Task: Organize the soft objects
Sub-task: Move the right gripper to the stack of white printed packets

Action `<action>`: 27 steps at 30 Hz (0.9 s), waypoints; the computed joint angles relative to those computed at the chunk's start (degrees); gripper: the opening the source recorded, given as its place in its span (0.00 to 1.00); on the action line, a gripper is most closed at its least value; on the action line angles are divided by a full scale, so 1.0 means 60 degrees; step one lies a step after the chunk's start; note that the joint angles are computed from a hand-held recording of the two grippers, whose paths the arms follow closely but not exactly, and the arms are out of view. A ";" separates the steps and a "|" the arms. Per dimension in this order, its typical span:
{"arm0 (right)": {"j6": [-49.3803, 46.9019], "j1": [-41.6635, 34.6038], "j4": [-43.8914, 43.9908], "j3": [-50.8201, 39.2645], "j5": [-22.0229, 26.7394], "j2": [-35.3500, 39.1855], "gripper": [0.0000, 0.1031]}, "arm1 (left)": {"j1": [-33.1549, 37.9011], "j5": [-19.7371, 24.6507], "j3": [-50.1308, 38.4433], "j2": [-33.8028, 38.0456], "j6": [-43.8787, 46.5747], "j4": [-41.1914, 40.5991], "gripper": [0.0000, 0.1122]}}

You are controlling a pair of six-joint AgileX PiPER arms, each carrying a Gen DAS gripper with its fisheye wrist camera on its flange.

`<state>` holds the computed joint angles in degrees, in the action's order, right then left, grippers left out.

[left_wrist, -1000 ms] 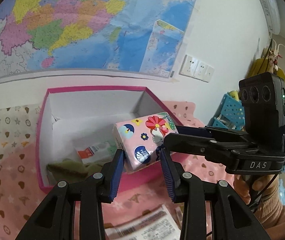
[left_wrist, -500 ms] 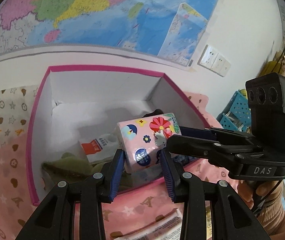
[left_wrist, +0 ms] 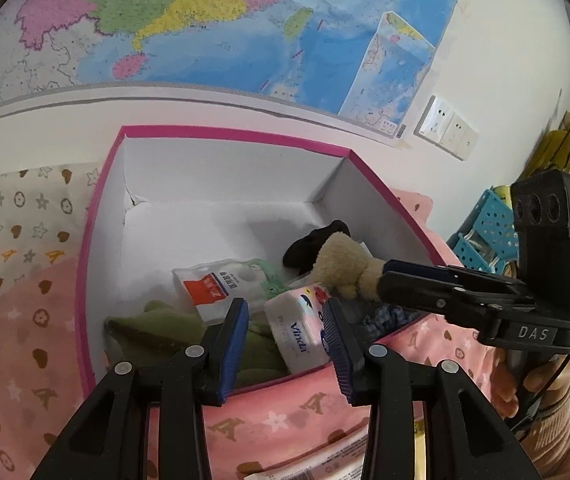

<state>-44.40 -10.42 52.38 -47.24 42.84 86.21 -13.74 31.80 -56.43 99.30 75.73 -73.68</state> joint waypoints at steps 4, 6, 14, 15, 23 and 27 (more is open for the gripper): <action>-0.0210 -0.0299 0.0161 0.0300 0.0312 -0.0618 0.43 | 0.0069 -0.0062 0.0432 -0.0352 0.0572 -0.0383 0.41; -0.0486 -0.0516 0.0334 0.0498 0.0608 -0.1003 0.43 | 0.0218 0.0042 0.0760 -0.0623 0.1077 -0.0707 0.42; -0.1231 -0.1543 0.0537 0.1579 0.2478 -0.2805 0.49 | 0.1161 0.1076 0.2527 -0.2068 0.2887 -0.1581 0.50; -0.1238 -0.1603 0.0489 0.1684 0.2584 -0.2900 0.49 | 0.1316 0.1239 0.2760 -0.2181 0.3041 -0.1561 0.50; -0.0822 -0.1443 -0.0199 0.3194 0.2989 -0.3664 0.49 | 0.1869 0.1419 0.3944 -0.2002 0.3227 -0.1076 0.51; -0.0714 -0.1193 -0.0204 0.3868 0.3181 -0.3900 0.49 | 0.2195 0.1591 0.4274 -0.1735 0.3318 -0.0794 0.51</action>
